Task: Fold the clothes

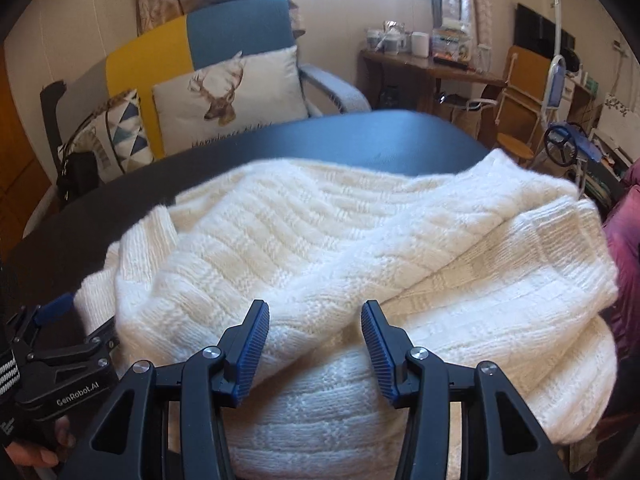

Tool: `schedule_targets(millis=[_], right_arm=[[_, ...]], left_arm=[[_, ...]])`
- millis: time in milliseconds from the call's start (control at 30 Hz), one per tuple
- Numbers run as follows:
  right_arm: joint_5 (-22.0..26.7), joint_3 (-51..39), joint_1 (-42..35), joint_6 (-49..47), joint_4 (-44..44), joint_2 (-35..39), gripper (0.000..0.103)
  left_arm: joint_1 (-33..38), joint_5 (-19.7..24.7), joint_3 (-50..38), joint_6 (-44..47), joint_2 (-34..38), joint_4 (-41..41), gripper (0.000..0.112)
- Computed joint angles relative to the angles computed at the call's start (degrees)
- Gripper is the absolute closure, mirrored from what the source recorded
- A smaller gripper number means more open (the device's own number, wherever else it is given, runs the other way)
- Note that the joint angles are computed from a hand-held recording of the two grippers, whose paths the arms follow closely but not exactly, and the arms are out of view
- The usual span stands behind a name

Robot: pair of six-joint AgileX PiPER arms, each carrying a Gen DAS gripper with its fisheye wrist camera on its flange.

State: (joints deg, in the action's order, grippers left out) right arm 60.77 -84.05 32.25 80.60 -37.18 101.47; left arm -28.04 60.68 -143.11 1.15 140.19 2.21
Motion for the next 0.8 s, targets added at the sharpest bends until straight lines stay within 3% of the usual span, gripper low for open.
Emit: schedule_targets(millis=[100, 200, 333, 500, 600, 800], right_arm=[[-3.3, 1.3, -1.4, -1.7, 3.2, 0.9, 0.048], [-4.2, 0.7, -1.6, -2.7, 4.2, 1.9, 0.037], [-0.1, -5.5, -2.1, -8.3, 7.9, 5.6, 0.03], [2.7, -12.7, -2.4, -14.1, 12.1, 9.6, 0.027], [1.8, -15.1, -1.8, -15.2, 13.3, 11.1, 0.025], [1.5, -23.1, -0.3, -17.1, 15.5, 16.2, 0.024]], left_arm=[[1.3, 1.5, -1.7, 0.7, 1.3, -3.0, 0.017], [1.7, 1.4, -1.1, 0.4, 1.3, -2.7, 0.009], [1.7, 3.4, -4.9, 2.1, 3.1, -0.7, 0.009], [1.7, 2.4, -4.7, 3.0, 2.7, 5.5, 0.009], [3.9, 5.9, -9.9, 3.8, 5.0, 4.4, 0.009], [8.9, 8.1, -12.8, 3.3, 6.4, 2.9, 0.009]])
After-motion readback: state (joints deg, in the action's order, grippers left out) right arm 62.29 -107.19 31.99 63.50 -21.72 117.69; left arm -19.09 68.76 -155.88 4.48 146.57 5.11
